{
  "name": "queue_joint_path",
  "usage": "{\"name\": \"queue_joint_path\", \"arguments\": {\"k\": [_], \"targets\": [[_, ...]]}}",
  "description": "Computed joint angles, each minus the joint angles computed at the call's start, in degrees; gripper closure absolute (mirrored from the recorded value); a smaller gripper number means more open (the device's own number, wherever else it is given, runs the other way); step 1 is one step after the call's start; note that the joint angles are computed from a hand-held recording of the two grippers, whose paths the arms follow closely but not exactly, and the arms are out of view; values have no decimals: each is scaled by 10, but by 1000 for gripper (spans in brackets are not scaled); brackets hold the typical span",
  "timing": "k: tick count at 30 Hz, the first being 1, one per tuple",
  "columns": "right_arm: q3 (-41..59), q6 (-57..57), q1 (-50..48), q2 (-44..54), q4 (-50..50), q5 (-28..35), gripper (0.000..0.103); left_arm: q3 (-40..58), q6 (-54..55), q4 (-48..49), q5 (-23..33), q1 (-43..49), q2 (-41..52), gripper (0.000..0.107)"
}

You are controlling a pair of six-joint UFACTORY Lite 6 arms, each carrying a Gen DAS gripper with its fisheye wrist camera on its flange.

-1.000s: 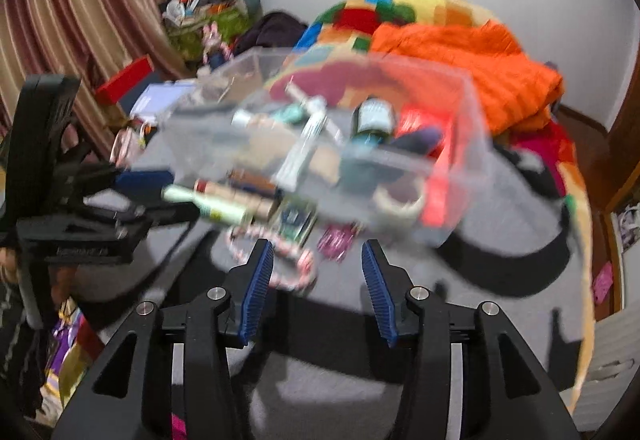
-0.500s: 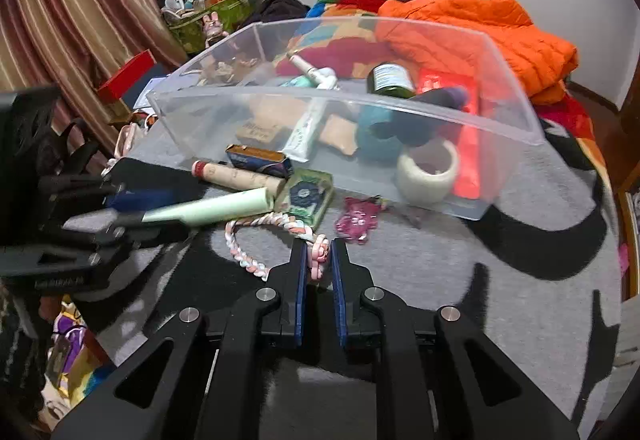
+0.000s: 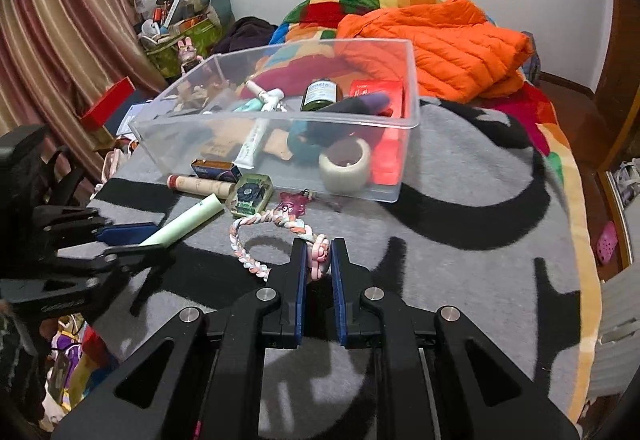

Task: Organize objects
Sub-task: 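Grasp the mint-green tube with left tool while right tool grasps the pink-white rope toy, then lower the green tube and rope toy into the clear box and open both tools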

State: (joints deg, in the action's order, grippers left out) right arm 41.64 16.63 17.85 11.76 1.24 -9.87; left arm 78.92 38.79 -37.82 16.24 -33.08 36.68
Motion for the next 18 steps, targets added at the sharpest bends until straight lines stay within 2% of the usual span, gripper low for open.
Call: {"name": "queue_joint_path", "arguments": {"k": [4,6,9,15,18], "targets": [[-13,-1,3,-18,1,-4,93,55,-62,59,5,-9,37,83],[-12,-4,4,-21,5,-4,92,59,-94,91,-6,-16,41,91],[-12,-6,4,-28,5,-6,92,37,-145,129,-23,-23,25,92],[4,-12,-1,-34,7,-4,92,-61,-23,-6,-57,-12,-65,92],[23,-16,-5,-29,11,-2,93,-93,93,-137,-57,3,-109,92]]}}
